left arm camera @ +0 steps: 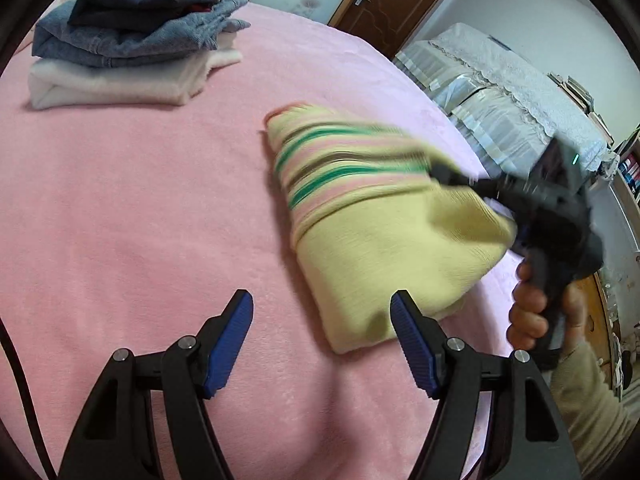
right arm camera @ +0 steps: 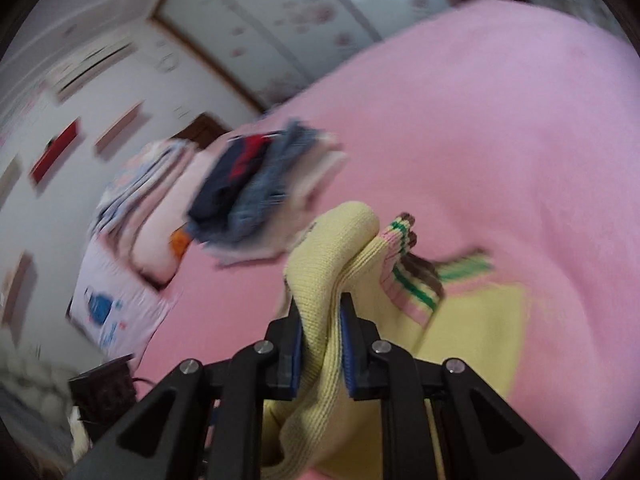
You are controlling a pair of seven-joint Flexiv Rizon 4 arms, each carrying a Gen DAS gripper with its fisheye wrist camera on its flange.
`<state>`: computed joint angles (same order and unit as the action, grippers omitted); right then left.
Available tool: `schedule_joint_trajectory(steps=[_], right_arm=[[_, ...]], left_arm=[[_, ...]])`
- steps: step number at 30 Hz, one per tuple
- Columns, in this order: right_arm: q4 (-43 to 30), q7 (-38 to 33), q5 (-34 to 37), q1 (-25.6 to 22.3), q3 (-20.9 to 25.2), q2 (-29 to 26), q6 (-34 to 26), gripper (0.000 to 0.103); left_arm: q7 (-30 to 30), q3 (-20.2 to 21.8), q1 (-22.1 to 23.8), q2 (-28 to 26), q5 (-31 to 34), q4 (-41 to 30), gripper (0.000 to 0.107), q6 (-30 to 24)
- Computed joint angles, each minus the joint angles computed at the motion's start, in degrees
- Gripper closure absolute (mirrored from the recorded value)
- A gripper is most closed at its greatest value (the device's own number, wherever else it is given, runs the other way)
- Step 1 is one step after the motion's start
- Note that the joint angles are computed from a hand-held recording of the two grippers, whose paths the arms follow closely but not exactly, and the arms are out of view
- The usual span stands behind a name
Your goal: Fold large clothes
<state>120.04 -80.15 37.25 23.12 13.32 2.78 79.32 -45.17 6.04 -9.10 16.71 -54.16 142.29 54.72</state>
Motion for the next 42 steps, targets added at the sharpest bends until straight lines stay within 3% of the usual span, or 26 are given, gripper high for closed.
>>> schedule_joint_trajectory(steps=[5, 6, 7, 8, 11, 13, 16, 18, 21, 23, 25, 27, 37, 42], right_arm=[[6.53, 4.36, 2.34, -2.11, -1.31, 2.67, 0.29, 0.082], [7.23, 6.16, 1.05, -2.21, -1.23, 2.73, -0.18, 0.074], [8.01, 8.18, -0.39, -2.35, -1.07, 2.88, -0.47, 0.058], [9.17, 11.57, -2.82, -2.73, -0.57, 3.20, -0.44, 0.051], [9.82, 13.90, -3.71, -2.34, -1.62, 5.34, -2.63, 0.047], [11.37, 19.03, -9.71, -3.68, -0.62, 7.07, -2.66, 0.047], [15.61, 32.80, -31.89, -10.68, 5.32, 10.56, -1.83, 0.047], [16.50, 34.35, -38.44, -11.36, 6.48, 12.65, -2.57, 0.048], [16.11, 35.51, -44.23, -9.38, 6.96, 13.61, -4.76, 0.057], [15.84, 35.71, -46.40, -7.50, 6.37, 13.30, -6.24, 0.070], [15.27, 35.48, -48.47, -5.80, 5.40, 11.96, -8.69, 0.090], [15.12, 36.15, -50.01, -4.99, 4.60, 10.57, -10.12, 0.098], [22.44, 51.13, -57.13, -7.89, 4.34, 8.04, 0.62, 0.099], [22.86, 53.93, -57.47, -6.98, 4.30, 10.26, -0.48, 0.098]], left_arm=[[0.41, -1.11, -0.83, -0.90, 0.76, -0.32, 0.037, 0.50], [0.31, -1.33, -0.97, -1.03, 1.24, -0.50, 0.037, 0.64], [0.21, -1.47, -1.13, -1.07, 1.60, -0.71, 0.037, 0.75], [0.07, -1.53, -1.24, -1.02, 2.01, -0.94, 0.037, 0.78], [-0.06, -1.48, -1.39, -0.87, 2.94, -2.03, 0.037, 0.89], [-0.51, -1.55, -1.35, -0.69, 4.02, -2.69, 0.037, 1.41], [-2.44, -1.97, -0.92, -1.19, 7.43, -4.29, 0.037, 2.46], [-3.17, -2.22, -1.28, -2.05, 7.82, -5.61, 0.037, 2.87], [-4.60, -3.29, -1.67, -4.00, 9.29, -7.49, 0.038, 4.65], [-7.68, -4.45, -0.97, -6.02, 14.06, -9.27, 0.047, 5.35], [-10.71, -5.13, -0.17, -7.77, 19.32, -10.99, 0.059, 4.13], [-14.94, -6.14, 0.62, -8.81, 26.71, -11.78, 0.059, 5.76], [-14.22, -5.87, -1.85, -8.23, 31.32, -9.23, 0.059, 11.60], [-16.12, -5.02, -1.42, -6.24, 32.52, -10.28, 0.051, 7.17]])
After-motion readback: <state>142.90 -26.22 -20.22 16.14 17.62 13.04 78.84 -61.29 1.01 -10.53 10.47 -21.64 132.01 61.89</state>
